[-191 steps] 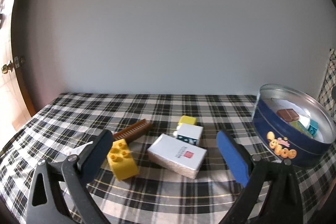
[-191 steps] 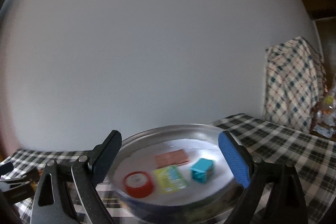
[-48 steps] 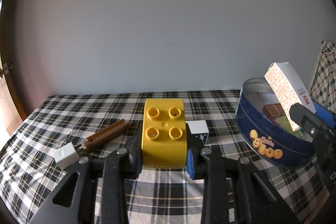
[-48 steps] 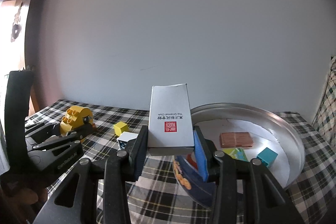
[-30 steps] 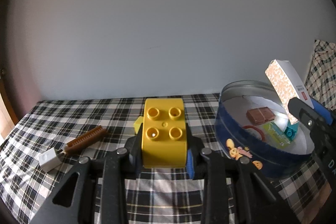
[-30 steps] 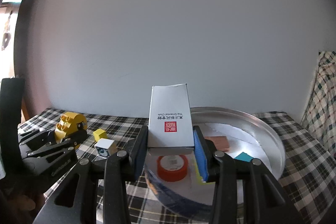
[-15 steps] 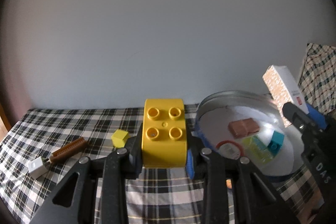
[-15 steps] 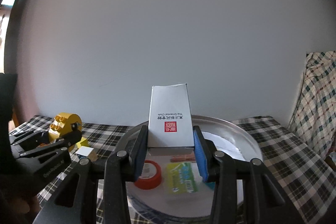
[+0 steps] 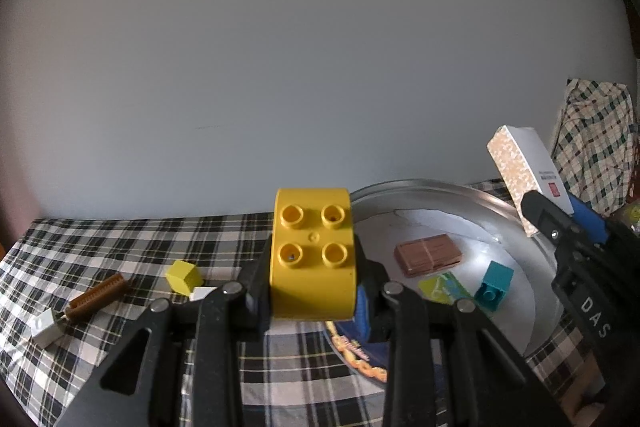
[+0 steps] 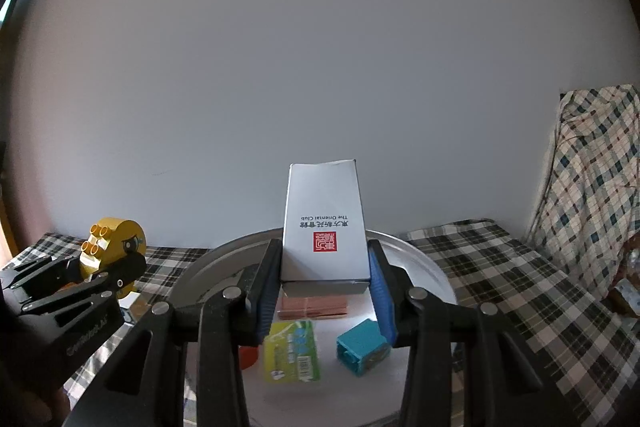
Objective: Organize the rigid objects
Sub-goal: 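Carry the yellow brick and white box over the tin and open both tools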
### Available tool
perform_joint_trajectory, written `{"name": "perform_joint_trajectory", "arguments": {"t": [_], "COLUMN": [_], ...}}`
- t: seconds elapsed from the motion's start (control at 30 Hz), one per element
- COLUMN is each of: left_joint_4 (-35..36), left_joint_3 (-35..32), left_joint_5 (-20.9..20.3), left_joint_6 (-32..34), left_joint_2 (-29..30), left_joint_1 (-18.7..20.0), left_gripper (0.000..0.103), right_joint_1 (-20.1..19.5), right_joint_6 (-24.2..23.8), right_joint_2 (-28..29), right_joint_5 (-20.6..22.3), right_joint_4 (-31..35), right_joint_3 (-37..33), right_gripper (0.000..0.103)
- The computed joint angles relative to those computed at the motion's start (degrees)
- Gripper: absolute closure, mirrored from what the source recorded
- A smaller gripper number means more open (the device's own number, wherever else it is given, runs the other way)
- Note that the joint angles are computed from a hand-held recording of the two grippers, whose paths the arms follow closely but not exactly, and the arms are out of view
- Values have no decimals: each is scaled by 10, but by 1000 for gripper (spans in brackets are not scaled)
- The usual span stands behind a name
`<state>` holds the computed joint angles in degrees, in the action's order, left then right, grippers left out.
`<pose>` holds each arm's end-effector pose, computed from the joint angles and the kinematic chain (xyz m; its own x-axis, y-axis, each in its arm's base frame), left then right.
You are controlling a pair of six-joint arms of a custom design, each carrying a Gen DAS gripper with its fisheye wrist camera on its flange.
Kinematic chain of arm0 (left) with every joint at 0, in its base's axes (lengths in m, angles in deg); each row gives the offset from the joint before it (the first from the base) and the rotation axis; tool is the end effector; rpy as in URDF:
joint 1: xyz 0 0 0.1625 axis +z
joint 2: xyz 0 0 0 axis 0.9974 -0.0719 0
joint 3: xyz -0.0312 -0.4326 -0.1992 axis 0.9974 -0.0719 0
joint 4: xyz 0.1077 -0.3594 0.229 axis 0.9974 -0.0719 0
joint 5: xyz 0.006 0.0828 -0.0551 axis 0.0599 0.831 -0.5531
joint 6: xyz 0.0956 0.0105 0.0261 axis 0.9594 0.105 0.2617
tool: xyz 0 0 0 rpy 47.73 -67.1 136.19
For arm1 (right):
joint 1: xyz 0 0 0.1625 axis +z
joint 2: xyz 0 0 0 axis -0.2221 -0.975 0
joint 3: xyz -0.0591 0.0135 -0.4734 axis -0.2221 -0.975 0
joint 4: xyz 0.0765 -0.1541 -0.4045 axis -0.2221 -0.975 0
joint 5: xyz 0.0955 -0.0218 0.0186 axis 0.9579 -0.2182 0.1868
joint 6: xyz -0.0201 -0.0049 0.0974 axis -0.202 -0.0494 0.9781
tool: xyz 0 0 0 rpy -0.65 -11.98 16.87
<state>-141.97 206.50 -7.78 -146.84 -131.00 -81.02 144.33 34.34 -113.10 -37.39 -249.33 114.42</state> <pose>-0.1301 -0.2346 0.2325 -0.6685 -0.3359 -0.6636 0.5438 0.3880 -0.7442 0.3375 -0.2601 0.0403 -0.6724 -0.3843 0.6326 -0.7364 0.2611 -0.6242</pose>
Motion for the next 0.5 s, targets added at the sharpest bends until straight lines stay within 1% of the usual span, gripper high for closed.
{"name": "perform_joint_trajectory", "arguments": {"t": [0.1, 0.27, 0.5], "left_joint_4": [-29, -95, -196], "left_joint_3": [0, 3, 10], "left_joint_5": [16, 47, 70], "left_joint_6": [18, 65, 131], "left_joint_2": [12, 32, 63], "left_joint_1": [13, 40, 63], "left_gripper": [73, 73, 73], "right_joint_1": [-2, -12, -26], "right_joint_6": [-1, -3, -1], "right_joint_2": [-6, -16, -29], "right_joint_5": [-6, -10, -16], "right_joint_4": [-1, 2, 7], "right_joint_3": [2, -2, -6], "right_gripper": [60, 60, 59]}}
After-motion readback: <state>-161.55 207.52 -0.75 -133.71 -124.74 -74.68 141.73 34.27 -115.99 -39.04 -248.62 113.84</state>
